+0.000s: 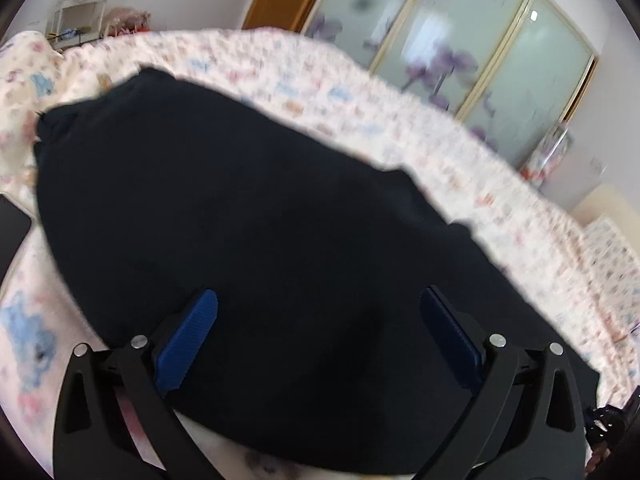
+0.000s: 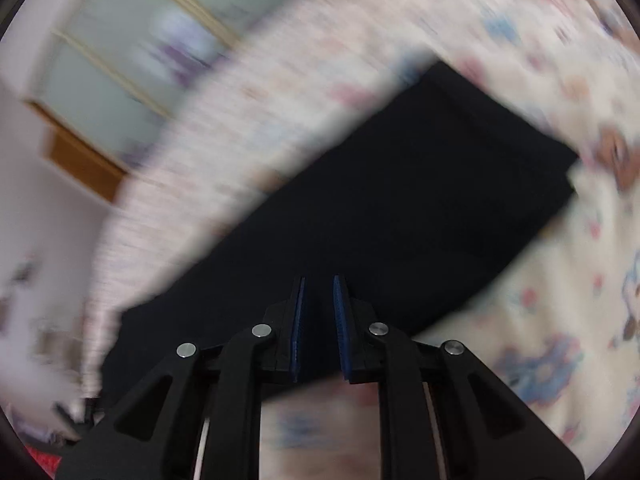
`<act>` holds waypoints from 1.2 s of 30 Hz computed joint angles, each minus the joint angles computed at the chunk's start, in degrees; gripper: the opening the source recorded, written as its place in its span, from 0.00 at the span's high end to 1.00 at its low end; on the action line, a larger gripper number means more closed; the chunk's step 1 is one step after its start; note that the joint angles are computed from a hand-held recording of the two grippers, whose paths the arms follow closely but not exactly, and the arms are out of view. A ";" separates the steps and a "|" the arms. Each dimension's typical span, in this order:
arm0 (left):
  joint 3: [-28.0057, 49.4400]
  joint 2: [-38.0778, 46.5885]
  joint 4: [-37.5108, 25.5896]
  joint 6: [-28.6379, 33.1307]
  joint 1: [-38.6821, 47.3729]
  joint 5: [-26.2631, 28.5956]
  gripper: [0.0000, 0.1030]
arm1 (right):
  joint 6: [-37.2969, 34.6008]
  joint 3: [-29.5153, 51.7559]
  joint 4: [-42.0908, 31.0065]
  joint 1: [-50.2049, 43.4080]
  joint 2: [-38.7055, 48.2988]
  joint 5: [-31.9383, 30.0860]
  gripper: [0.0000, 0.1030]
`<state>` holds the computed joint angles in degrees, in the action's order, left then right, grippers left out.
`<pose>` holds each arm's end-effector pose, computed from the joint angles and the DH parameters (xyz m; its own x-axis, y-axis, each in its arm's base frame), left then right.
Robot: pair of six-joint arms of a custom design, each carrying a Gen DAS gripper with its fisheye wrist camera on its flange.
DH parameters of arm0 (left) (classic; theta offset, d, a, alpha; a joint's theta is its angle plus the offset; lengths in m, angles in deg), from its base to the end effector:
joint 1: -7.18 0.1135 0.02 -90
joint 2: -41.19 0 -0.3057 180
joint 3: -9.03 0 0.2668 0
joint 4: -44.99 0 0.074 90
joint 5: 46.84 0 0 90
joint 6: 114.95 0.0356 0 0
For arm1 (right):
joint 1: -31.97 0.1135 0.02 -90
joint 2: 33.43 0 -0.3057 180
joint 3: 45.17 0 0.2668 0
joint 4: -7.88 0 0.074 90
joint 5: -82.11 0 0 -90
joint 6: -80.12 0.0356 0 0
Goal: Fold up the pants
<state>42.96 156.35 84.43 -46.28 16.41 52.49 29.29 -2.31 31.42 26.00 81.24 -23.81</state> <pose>0.2694 0.0379 0.0538 -0.5985 -0.4609 -0.6552 -0.2756 0.8865 -0.3718 0.3023 -0.0218 0.0571 -0.6270 0.6763 -0.3867 0.4056 0.7072 0.5791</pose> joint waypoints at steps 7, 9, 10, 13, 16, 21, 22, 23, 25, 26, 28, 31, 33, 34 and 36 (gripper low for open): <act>-1.82 -2.50 1.59 1.66 -4.96 -7.23 0.02 | 7.48 -9.62 11.18 -7.24 -7.15 -7.61 0.77; -5.68 -2.71 9.20 0.50 -4.21 -6.84 0.02 | 8.38 -12.10 8.64 -9.85 -12.56 -4.54 0.33; -6.85 -2.64 11.86 -0.01 -3.77 -6.64 0.02 | 8.33 -13.27 8.62 -11.66 -14.20 -3.86 0.24; -8.83 -1.82 16.43 -2.49 -2.21 -5.61 0.02 | 8.24 -13.95 9.28 -14.84 -13.95 -6.09 0.38; -6.43 -1.95 10.79 -4.37 -0.63 -3.35 0.02 | 10.18 -13.43 10.52 -17.01 -10.55 -8.38 0.47; -5.25 -1.76 8.58 -4.52 -1.55 -4.52 0.02 | 11.25 -11.53 8.95 -17.14 -6.87 -8.87 0.52; -4.77 -1.76 7.79 -4.19 -1.63 -4.71 0.02 | 11.37 -11.31 9.01 -16.68 -6.39 -8.53 0.52; -4.65 -1.70 7.50 -3.99 -1.80 -5.10 0.02 | 11.08 -11.19 8.85 -16.68 -6.07 -8.03 0.52; -4.28 -1.50 7.26 -3.97 -2.05 -5.46 0.02 | 10.11 -12.05 9.47 -16.93 -6.29 -7.27 0.52; -4.31 -1.47 7.42 -4.07 -1.98 -5.28 0.02 | 10.31 -12.21 10.54 -16.87 -5.86 -6.13 0.52; -4.27 -1.24 7.63 -4.02 -1.63 -4.81 0.02 | 10.58 -13.51 14.55 -16.73 -5.34 -5.01 0.52; -4.54 -0.97 8.24 -3.89 -1.34 -4.37 0.02 | 10.74 -12.89 17.41 -17.11 -2.56 -5.10 0.52; -4.55 -0.91 8.33 -3.91 -1.33 -4.32 0.02 | 11.14 -12.84 20.67 -17.88 -0.01 -5.82 0.52; -4.70 -0.91 8.51 -3.93 -1.26 -4.25 0.02 | 11.63 -12.62 21.58 -18.31 1.07 -6.17 0.53; -4.73 -0.84 8.61 -3.92 -1.17 -4.09 0.02 | 14.61 -13.20 26.21 -19.56 4.27 -7.18 0.58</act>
<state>38.23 155.51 93.04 -50.20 15.23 48.40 43.90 -15.51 57.63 6.45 85.51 -31.00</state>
